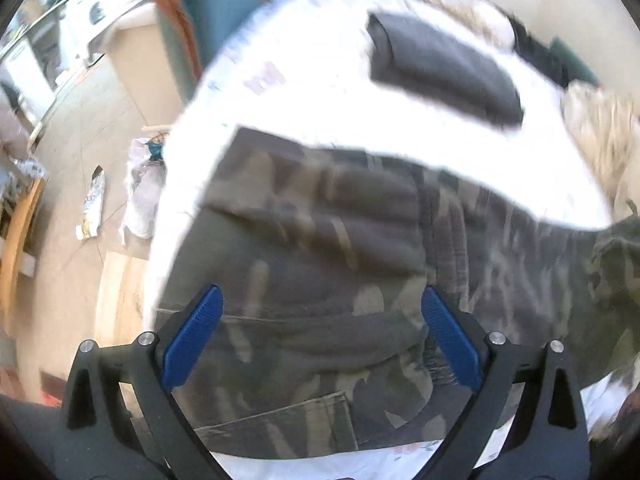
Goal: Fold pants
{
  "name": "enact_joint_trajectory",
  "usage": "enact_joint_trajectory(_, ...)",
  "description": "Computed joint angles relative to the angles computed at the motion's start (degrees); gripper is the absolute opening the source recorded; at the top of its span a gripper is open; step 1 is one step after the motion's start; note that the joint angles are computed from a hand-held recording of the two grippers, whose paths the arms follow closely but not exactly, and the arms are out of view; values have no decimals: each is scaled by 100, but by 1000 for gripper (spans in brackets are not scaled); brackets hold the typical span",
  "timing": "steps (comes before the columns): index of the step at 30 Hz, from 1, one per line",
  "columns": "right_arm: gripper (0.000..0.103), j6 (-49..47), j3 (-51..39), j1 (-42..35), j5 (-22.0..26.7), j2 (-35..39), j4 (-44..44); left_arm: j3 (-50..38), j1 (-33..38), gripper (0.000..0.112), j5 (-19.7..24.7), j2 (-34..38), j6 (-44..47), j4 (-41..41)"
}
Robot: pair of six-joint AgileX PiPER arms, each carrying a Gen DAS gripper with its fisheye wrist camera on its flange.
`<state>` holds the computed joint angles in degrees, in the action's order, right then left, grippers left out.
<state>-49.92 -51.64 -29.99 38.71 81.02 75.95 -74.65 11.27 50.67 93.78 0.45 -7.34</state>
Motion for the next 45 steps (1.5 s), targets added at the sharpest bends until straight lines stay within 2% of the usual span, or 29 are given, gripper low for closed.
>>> enact_joint_trajectory(3, 10, 258, -254, 1006, -42, -430, -155, -53, 372, 98, 282, -34, 201, -422)
enact_joint_trajectory(5, 10, 401, -431, 2018, -328, -632, -496, -4, 544, 98, 501, 47, 166, -636)
enact_joint_trajectory(7, 10, 654, -554, 3048, -704, -638, -1197, 66, 604, 98, 656, 151, 109, -698)
enact_joint_trajectory(9, 11, 788, -465, 3918, -849, -423, -1669, 185, 526, 98, 634, 219, -8, -578)
enact_joint_trajectory(11, 14, 892, -303, 4647, -741, 101, -2074, 299, 467, 98, 602, 273, -51, -439)
enact_joint_trajectory(13, 16, 1467, -234, 5204, -716, 535, -2966, 385, 415, 98, 608, 288, -62, -376)
enact_joint_trajectory(15, 23, 1929, -112, 5636, -606, 959, -3614, 409, 390, 98, 652, 301, -77, -386)
enact_joint_trajectory(17, 36, 1673, 102, 5626, -379, 943, -3347, 438, 389, 98, 653, 270, -65, -449)
enact_joint_trajectory(19, 63, 1379, 317, 5457, -196, 732, -2961, 445, 345, 98, 638, 207, -54, -493)
enact_joint_trajectory(21, 65, 1042, 444, 5168, 52, 491, -2611, 433, 338, 98, 584, 177, 2, -604)
enact_joint_trajectory(22, 64, 848, 492, 4874, 281, 307, -2431, 438, 318, 98, 538, 127, 51, -673)
enact_joint_trajectory(23, 64, 884, 497, 4711, 288, 198, -2472, 447, 275, 98, 497, 81, 73, -699)
enact_joint_trajectory(25, 64, 1144, 577, 4252, 137, -41, -2507, 507, 105, 98, 388, -43, 209, -711)
enact_joint_trajectory(27, 60, 1772, 424, 3744, -6, 133, -2603, 586, -133, 98, 275, -139, 174, -543)
enact_joint_trajectory(28, 52, 1975, 306, 3481, 44, 356, -2490, 646, -248, 98, 215, -179, 118, -434)
enact_joint_trajectory(29, 51, 2087, 113, 3160, 182, 717, -2149, 670, -294, 98, 183, -181, 48, -357)
enact_joint_trajectory(31, 52, 1983, -93, 2824, 304, 1231, -1578, 642, -263, 98, 162, -108, -77, -291)
enact_joint_trajectory(33, 53, 1980, -489, 2818, 349, 1846, -1063, 629, -198, 98, 154, -71, -107, -290)
enact_joint_trajectory(36, 53, 2230, -1204, 3118, 156, 2584, -1027, 617, -109, 98, 129, -96, -155, -234)
enact_joint_trajectory(39, 53, 2690, -2135, 3235, 19, 3339, -1414, 599, 68, 98, 107, -156, -47, -259)
enact_joint_trajectory(40, 44, 2582, -2323, 3259, 45, 3520, -1251, 584, 143, 98, 90, -180, -25, -264)
enact_joint_trajectory(41, 22, 2454, -2439, 3300, 139, 3594, -1113, 560, 225, 98, 80, -190, 2, -284)
enact_joint_trajectory(43, 19, 2313, -2678, 3495, 160, 3540, -1285, 476, 391, 98, 75, -182, -56, -277)
enact_joint_trajectory(44, 0, 2018, -2833, 3623, 179, 3460, -1280, 453, 469, 98, 71, -185, -104, -278)
enact_joint_trajectory(45, 1, 1897, -2993, 3734, 260, 3388, -1347, 420, 552, 98, 72, -191, -190, -249)
